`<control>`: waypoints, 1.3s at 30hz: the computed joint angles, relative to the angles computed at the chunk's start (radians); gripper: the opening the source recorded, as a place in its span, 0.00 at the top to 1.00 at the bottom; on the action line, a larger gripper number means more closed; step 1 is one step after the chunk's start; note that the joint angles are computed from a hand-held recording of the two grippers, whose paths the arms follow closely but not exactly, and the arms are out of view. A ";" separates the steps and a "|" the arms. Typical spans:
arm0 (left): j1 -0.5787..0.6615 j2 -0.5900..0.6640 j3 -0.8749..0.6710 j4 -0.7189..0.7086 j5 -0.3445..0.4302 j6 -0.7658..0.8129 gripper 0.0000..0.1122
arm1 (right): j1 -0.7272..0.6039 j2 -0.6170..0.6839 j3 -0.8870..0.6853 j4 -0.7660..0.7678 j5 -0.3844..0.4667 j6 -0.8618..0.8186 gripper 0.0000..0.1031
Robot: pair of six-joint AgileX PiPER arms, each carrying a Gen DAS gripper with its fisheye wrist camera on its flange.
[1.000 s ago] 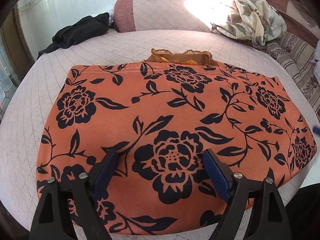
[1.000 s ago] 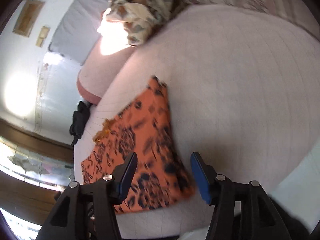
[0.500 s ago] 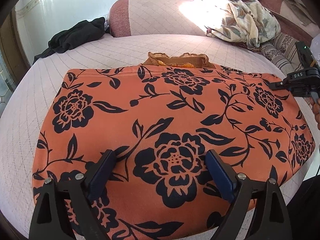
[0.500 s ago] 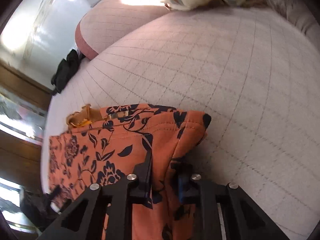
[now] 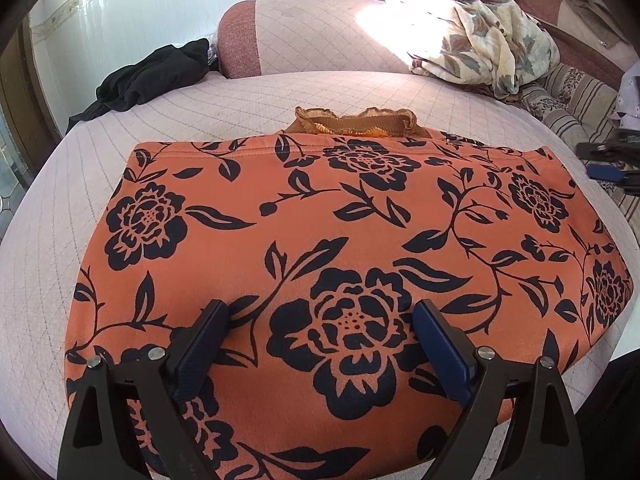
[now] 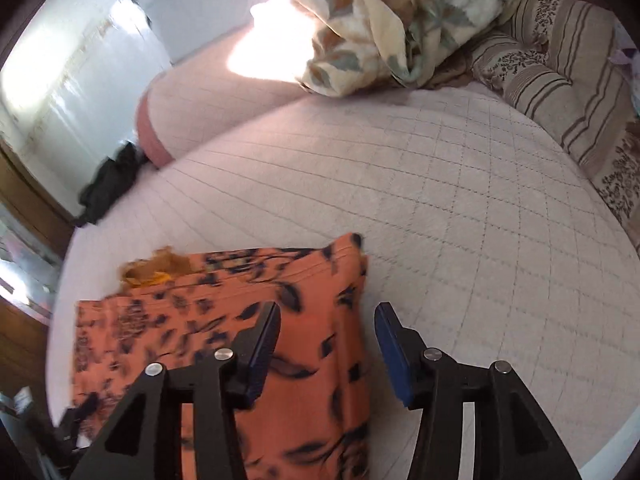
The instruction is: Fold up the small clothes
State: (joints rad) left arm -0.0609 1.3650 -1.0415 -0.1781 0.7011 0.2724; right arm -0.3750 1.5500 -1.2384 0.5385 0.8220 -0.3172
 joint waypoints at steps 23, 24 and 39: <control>0.251 -0.140 0.024 -0.117 0.176 0.154 0.17 | -0.016 -0.253 0.404 0.266 0.088 -0.116 0.29; 0.262 -0.143 0.025 -0.126 0.171 0.161 0.17 | -0.002 -0.274 0.396 0.272 0.097 -0.130 0.29; 0.455 -0.129 0.033 -0.205 0.209 0.283 0.17 | 0.021 -0.254 0.406 0.194 0.036 -0.093 0.21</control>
State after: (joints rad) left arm 0.3937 1.2357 -1.0089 -0.3829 0.9101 0.5553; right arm -0.3535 1.2960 -0.8327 0.7322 0.8584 -0.4098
